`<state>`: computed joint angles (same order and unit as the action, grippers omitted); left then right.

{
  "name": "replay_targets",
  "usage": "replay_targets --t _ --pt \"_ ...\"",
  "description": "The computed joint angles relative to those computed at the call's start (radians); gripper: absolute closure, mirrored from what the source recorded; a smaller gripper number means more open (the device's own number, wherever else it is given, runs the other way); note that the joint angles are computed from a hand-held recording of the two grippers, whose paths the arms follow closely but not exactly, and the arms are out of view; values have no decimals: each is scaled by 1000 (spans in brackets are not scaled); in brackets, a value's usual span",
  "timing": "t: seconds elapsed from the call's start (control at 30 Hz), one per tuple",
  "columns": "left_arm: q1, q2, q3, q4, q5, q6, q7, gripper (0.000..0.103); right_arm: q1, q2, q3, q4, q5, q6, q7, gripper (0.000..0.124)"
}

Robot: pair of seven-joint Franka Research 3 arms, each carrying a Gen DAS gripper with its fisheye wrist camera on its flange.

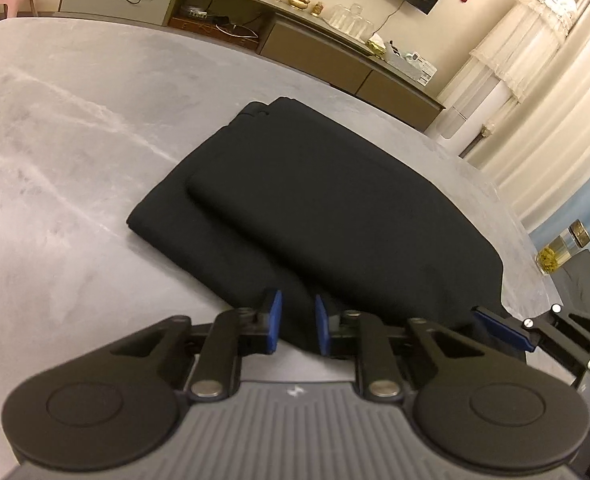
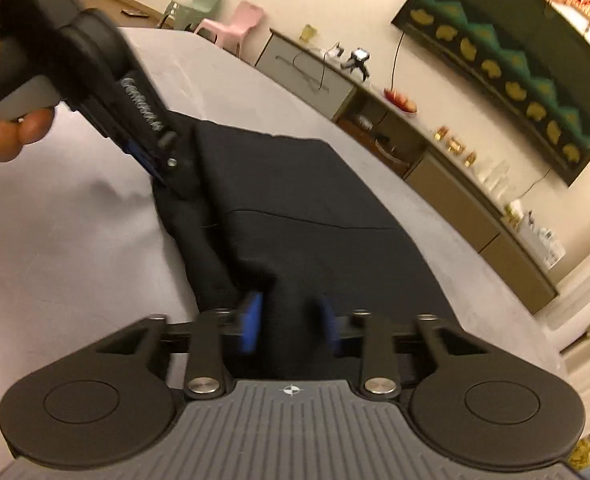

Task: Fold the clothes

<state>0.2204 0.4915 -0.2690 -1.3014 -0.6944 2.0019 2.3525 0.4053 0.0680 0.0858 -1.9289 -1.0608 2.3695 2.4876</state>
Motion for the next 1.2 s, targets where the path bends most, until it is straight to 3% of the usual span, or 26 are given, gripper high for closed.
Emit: replay_targets --t 0.03,0.23,0.33,0.4,0.5,0.53,0.6,0.67,0.73,0.83,0.87,0.97,1.1,1.2 --pt "-2 2 1 4 3 -1 -5 86 2 -9 2 0 1 -13 -19 115" --pt "-2 13 -1 16 8 -1 -39 89 -11 -129 37 -155 21 -18 -116 121" --pt "-2 -7 2 -10 4 29 -45 89 -35 -158 56 -219 -32 12 -48 119" --pt "13 -80 1 -102 -46 141 7 87 -44 -164 64 -233 -36 38 -54 116" --pt "23 -174 10 -211 -143 302 97 87 -55 -218 53 -263 103 131 -177 110" --pt "28 -207 8 -248 -199 350 148 86 -69 -244 47 -276 143 190 -161 110" --pt "36 -224 2 -253 -315 329 248 77 -112 -278 40 -288 183 296 -75 110" --pt "18 -191 5 -202 -324 217 282 75 -173 -285 45 -279 177 377 64 110" --pt "-25 -157 25 -179 -240 193 246 76 -226 -237 59 -232 185 347 130 109" --pt "-73 -98 35 -133 -99 160 178 78 -226 -181 40 -211 303 279 51 109" --pt "-79 -86 39 -131 -62 165 160 85 -220 -174 35 -218 337 260 12 109" --pt "-60 -66 27 -110 -45 156 128 99 -218 -222 48 -282 270 238 15 109" --pt "-48 -42 14 -67 -12 120 58 99 -222 -259 53 -309 306 207 -43 109" --pt "-47 -54 11 -81 10 132 58 99 -206 -285 21 -293 509 143 -208 107"
